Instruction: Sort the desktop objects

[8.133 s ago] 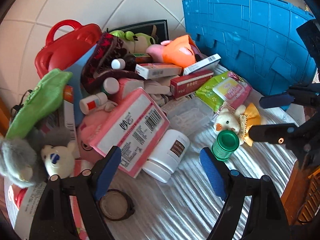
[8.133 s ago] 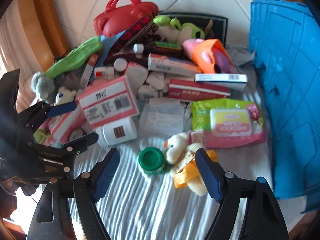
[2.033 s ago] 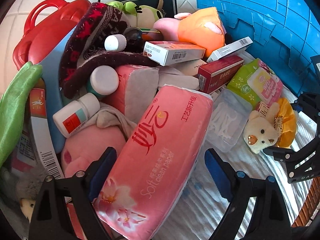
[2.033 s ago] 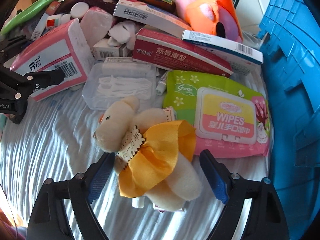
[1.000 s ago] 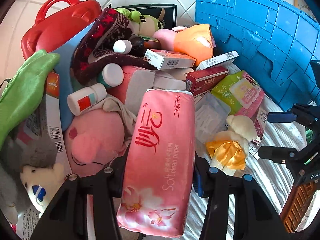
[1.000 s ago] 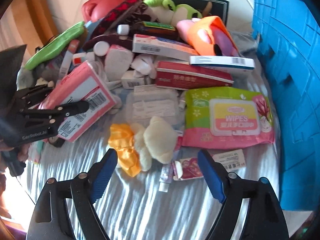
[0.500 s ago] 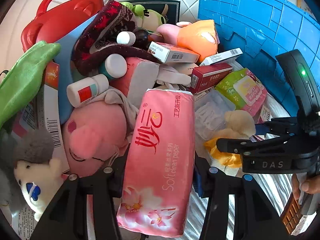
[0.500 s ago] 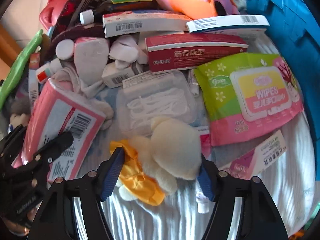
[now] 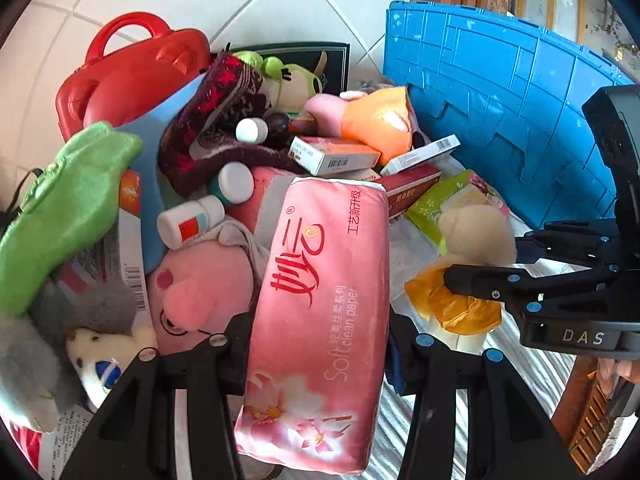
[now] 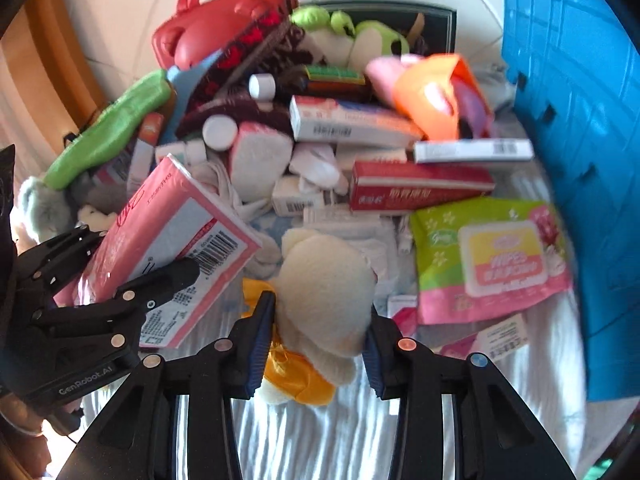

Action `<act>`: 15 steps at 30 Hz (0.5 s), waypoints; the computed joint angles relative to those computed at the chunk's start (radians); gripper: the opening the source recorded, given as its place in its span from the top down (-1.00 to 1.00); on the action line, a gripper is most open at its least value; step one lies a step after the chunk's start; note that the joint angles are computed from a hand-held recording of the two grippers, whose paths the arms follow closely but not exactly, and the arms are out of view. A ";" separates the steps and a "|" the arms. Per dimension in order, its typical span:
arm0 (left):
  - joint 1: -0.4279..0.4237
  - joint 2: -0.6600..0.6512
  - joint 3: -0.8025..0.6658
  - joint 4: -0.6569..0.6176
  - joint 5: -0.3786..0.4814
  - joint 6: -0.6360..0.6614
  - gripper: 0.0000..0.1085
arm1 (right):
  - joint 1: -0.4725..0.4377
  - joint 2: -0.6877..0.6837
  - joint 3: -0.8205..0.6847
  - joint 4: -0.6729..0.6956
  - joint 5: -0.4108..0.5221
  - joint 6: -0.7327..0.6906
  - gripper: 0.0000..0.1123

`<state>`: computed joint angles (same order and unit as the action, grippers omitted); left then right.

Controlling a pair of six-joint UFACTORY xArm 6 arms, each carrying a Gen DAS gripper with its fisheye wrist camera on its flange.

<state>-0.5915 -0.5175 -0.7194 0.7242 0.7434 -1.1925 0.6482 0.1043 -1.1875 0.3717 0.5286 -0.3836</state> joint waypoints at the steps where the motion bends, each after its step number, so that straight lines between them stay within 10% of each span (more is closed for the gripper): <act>1: -0.004 -0.007 -0.011 0.012 0.008 -0.001 0.13 | 0.000 -0.022 0.007 -0.001 -0.011 -0.006 0.31; 15: -0.116 0.142 -0.452 0.256 0.055 0.078 0.13 | -0.089 -0.275 -0.033 0.119 -0.209 -0.091 0.30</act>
